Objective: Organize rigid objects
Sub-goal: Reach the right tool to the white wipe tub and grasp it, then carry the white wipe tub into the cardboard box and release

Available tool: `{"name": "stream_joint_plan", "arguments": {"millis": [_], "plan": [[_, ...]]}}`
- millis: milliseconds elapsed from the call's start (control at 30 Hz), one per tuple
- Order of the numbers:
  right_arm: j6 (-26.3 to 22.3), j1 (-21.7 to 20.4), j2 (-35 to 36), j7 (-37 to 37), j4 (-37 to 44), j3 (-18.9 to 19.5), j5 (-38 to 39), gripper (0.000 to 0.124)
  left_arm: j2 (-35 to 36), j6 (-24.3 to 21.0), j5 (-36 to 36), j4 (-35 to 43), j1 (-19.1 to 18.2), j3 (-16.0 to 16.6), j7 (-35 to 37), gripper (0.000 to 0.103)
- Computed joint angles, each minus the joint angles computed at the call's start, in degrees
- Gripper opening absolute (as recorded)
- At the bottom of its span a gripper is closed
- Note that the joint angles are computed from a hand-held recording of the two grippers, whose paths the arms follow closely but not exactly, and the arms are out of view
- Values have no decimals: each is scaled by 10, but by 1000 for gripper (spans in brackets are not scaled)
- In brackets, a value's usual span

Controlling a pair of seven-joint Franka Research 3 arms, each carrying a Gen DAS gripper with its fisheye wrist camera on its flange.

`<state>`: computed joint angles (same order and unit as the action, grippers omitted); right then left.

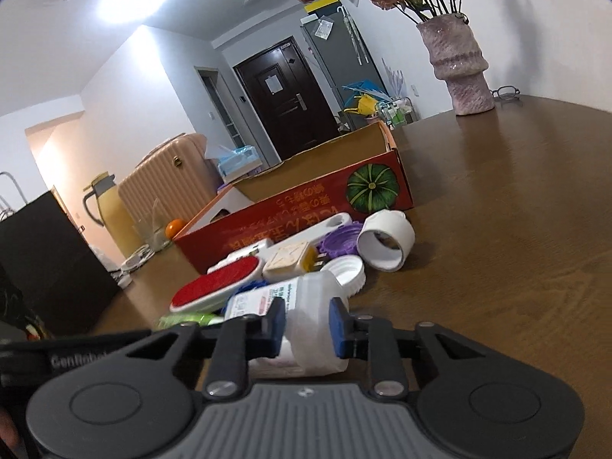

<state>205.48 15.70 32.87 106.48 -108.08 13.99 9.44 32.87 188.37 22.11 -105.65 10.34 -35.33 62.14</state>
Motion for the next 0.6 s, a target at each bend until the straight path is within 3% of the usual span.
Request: {"name": "stream_joint_plan", "arguments": {"millis": [67,133,467,600], "plan": [[6,4,-22,0,-32,1,4,23,-14,12,6,-38,42,-38,-6,33],[22,1,-37,11,-62,11,-2,23,-42,29,13,-79,58,-45,-25,33],[41,73,-81,-14,-103,-22,35,22,-155,114,17,-185,-16,71,-109,33],[33,108,-77,-66,-72,-50,81,22,-143,116,54,-156,-16,82,-148,33]]}}
